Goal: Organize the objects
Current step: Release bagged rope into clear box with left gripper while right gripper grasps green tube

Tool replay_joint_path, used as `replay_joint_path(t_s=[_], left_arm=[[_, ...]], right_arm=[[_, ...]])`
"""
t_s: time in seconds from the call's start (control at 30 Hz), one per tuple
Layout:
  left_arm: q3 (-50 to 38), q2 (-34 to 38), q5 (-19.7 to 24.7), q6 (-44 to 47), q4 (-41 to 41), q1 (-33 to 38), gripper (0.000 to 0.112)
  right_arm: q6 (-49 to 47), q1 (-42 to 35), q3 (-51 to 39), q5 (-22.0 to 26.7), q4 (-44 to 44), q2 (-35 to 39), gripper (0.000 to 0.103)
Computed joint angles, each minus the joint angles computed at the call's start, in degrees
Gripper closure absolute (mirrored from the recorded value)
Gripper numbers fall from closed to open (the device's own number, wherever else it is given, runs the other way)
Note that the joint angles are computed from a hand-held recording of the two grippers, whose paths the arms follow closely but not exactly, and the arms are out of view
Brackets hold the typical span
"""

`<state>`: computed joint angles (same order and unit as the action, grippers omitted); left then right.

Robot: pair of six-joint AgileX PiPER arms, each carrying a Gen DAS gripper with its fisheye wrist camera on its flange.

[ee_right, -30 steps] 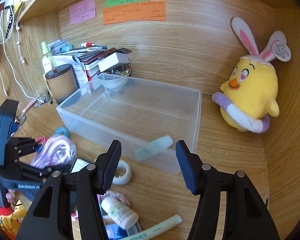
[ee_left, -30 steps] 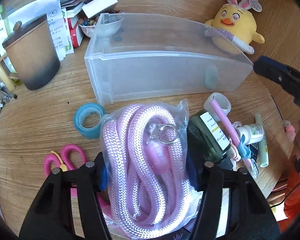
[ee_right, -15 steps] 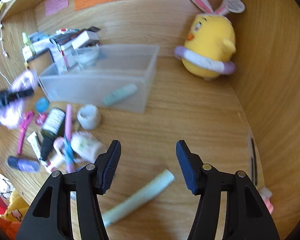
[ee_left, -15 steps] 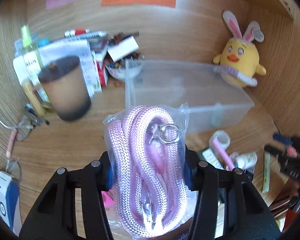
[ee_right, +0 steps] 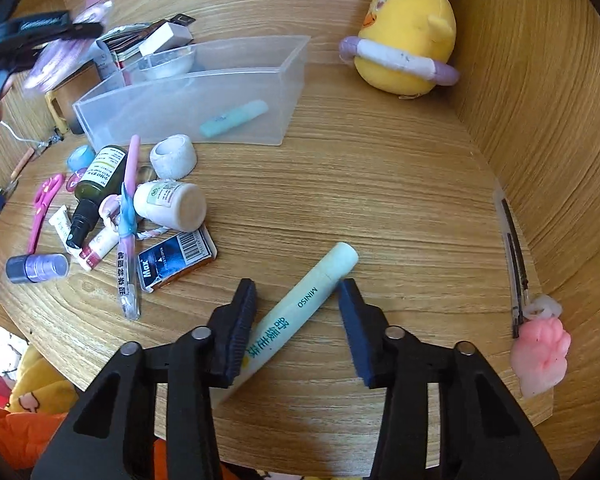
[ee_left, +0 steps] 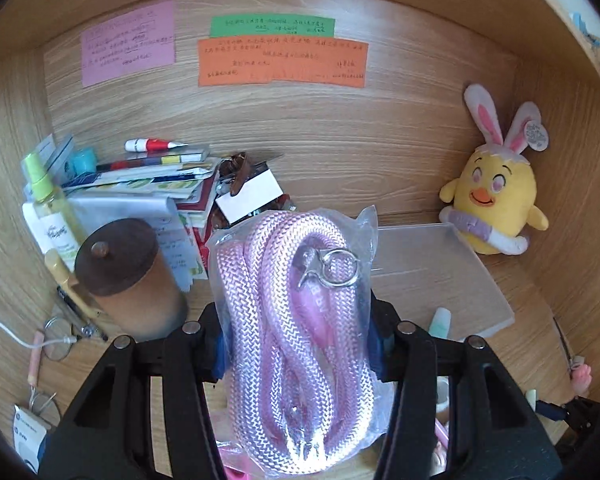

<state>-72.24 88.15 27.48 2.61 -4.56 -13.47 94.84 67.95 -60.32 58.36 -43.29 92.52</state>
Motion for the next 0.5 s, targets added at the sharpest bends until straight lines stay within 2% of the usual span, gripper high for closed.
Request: replay_joint_path(t_s=[0.17,0.33,0.43,0.5], left_arm=[[-7.7,7.9,4.1,-3.1,3.9,-2.3,0.061],[-13.9,14.9,8.9,-4.4,5.4,-3.6,0.060],[-14.5,15.6,11.5,-1.0,0.7,-2.8,0.058],[-12.5,14.0,11.3,1.3,-1.7,-2.2,0.058]], right_arm=[[0.4,0.5,-0.8,-0.3,-2.0,1.0,0.088],[1.3,0.8,-1.1,-0.3,-3.9,1.9,0.089],[1.3,0.4,-1.1,-0.9,-4.4,2.0,0.089],[1.1,0.0,-1.3,-1.2,-4.5,2.1,0.089]])
